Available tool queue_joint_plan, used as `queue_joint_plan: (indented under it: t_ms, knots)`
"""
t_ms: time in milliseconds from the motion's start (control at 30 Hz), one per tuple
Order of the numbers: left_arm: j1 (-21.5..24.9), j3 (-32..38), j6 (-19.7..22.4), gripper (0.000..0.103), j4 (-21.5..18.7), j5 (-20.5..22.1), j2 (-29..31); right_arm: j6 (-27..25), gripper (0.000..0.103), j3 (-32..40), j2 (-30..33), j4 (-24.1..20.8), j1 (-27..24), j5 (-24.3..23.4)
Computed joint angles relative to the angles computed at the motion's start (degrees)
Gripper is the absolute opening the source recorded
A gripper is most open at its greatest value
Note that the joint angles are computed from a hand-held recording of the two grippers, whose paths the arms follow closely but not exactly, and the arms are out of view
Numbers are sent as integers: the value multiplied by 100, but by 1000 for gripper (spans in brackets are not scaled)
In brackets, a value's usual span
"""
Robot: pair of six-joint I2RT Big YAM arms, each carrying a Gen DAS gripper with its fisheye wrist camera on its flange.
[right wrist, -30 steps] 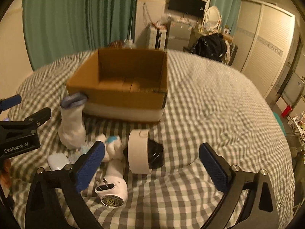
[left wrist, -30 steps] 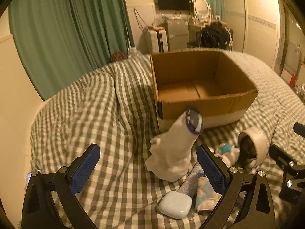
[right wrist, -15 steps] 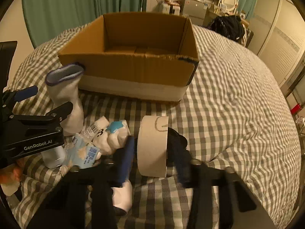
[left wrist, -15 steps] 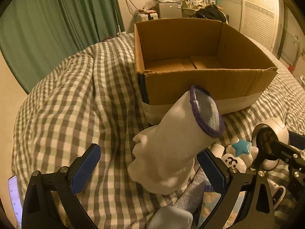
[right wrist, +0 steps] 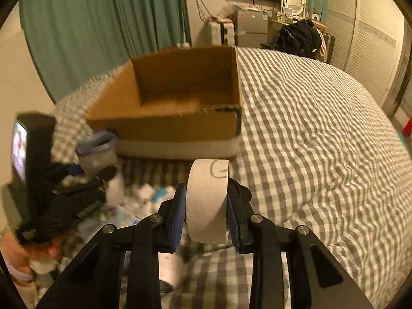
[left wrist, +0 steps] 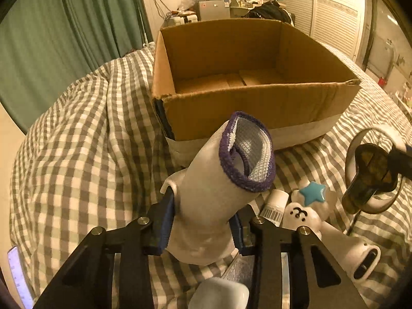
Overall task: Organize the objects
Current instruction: 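Grasp the white purple-cuffed sock with left tool while right tool grasps the tape roll, then carry the sock and tape roll over the cardboard box with both tools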
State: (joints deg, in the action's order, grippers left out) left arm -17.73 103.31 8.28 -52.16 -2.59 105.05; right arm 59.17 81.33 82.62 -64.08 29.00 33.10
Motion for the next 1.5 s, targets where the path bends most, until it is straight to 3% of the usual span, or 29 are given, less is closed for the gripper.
queue_joint_plan:
  t_ms: [67, 100, 167, 267, 333, 400, 500, 600, 667, 767, 1133, 1500]
  knots:
    - [13, -126, 18, 38, 55, -14, -141, 11, 29, -383, -357, 758, -31, -190]
    - [12, -166, 9, 38, 60, -11, -202, 51, 29, -437, -426, 876, -33, -211]
    - [32, -245, -20, 38, 78, 21, -349, 136, 29, -316, -363, 584, 18, -27]
    - [52, -80, -19, 38, 6, 1, -368, 245, 29, -619, -660, 1245, 16, -309]
    - [62, -139, -24, 38, 44, 2, -485, 256, 29, -398, -504, 772, 69, -60]
    - [98, -126, -26, 38, 26, 43, -549, 286, 29, -432, -555, 893, 80, -117]
    - [88, -186, -36, 38, -5, 28, -736, 259, 29, -257, -476, 648, 126, 17]
    - [107, -239, -42, 38, 21, 91, -884, 126, 29, -343, -585, 1024, 142, -25]
    - [107, -307, -46, 38, 72, 126, -999, 89, 29, -63, -445, 652, 238, 216]
    - [96, -443, -52, 38, 135, 156, -1241, 65, 29, 43, -467, 553, 368, 347]
    - [62, -615, -127, 38, 170, 449, -2000, 352, 29, 953, -251, -694, 1075, 1305]
    - [110, -241, -200, 38, -11, 623, -2090, 479, 29, 1926, 89, -1739, 1515, 2025]
